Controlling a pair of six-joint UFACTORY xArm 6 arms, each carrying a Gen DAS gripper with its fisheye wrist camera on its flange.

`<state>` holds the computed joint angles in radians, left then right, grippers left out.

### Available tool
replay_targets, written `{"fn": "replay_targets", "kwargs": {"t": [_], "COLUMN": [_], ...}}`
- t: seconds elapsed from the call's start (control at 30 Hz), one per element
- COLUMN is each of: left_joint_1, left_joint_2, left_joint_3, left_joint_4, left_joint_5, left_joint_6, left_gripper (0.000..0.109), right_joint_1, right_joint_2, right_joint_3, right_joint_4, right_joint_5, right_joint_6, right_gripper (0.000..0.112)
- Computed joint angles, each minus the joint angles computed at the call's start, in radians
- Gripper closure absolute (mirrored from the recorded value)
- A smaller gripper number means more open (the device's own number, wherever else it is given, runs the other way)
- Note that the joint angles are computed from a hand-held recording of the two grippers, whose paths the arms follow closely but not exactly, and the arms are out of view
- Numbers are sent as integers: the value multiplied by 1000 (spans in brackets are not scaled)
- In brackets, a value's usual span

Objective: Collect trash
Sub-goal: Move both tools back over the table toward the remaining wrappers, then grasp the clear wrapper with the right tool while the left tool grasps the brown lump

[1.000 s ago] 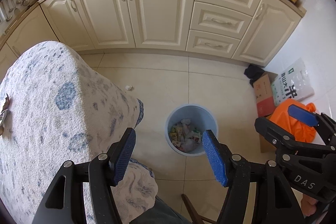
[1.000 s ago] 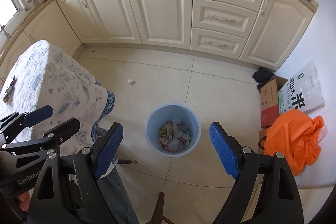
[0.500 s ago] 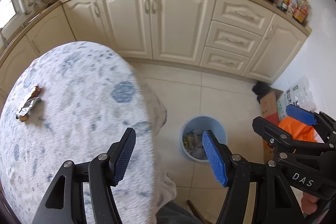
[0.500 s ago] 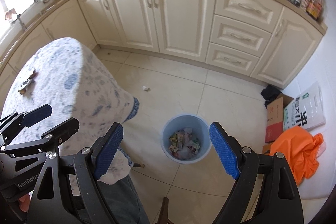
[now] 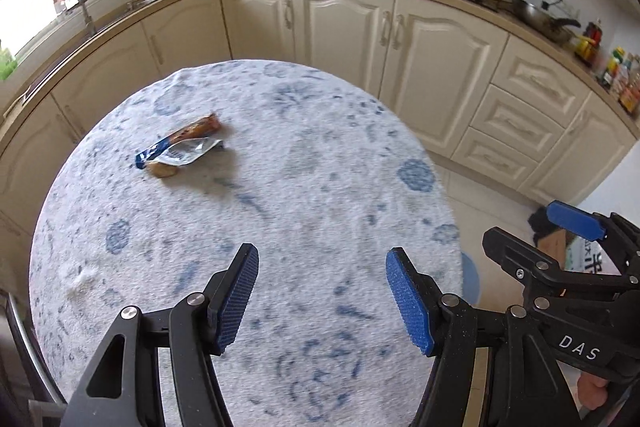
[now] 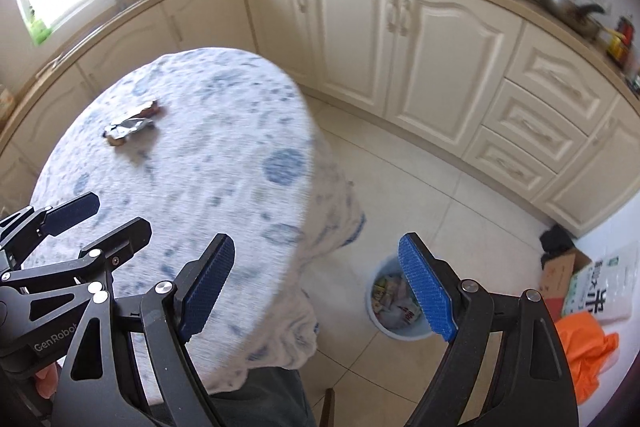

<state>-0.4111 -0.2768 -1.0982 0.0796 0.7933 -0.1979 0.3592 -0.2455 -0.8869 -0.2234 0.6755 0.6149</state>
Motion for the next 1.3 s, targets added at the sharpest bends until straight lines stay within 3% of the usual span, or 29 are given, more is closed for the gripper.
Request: {"fn": "replay_targets", "kwargs": {"t": [0.27, 0.5, 0.67, 0.97, 1.07, 1.23, 1.3], "left_joint_1": [130, 257, 335, 420, 432, 439, 440], "left_joint_2": [-54, -20, 53, 243, 308, 380, 406], "left_joint_3": [33, 18, -31, -171, -221, -262, -281], "left_joint_4": [15, 0, -23, -86, -90, -98, -107], "left_joint_5": [28, 28, 25, 13, 2, -17, -18], "left_joint_6": [-22, -13, -1, 32, 38, 36, 41], "left_gripper": [46, 42, 42, 42, 42, 41, 39], "right_joint_1": [87, 139, 158, 181, 191, 188, 178], "right_joint_2": [192, 385, 544, 865, 933, 991, 994], "right_joint_3": [-191, -404, -596, -1010, -1088, -1134, -1123], "right_joint_4": [57, 107, 175, 116, 67, 79, 128], "right_joint_5": [-15, 16, 56, 194, 199, 159, 125], "right_joint_6": [-82, -169, -253, -327, -321, -352, -377], "right_gripper": [26, 26, 26, 26, 26, 40, 52]}}
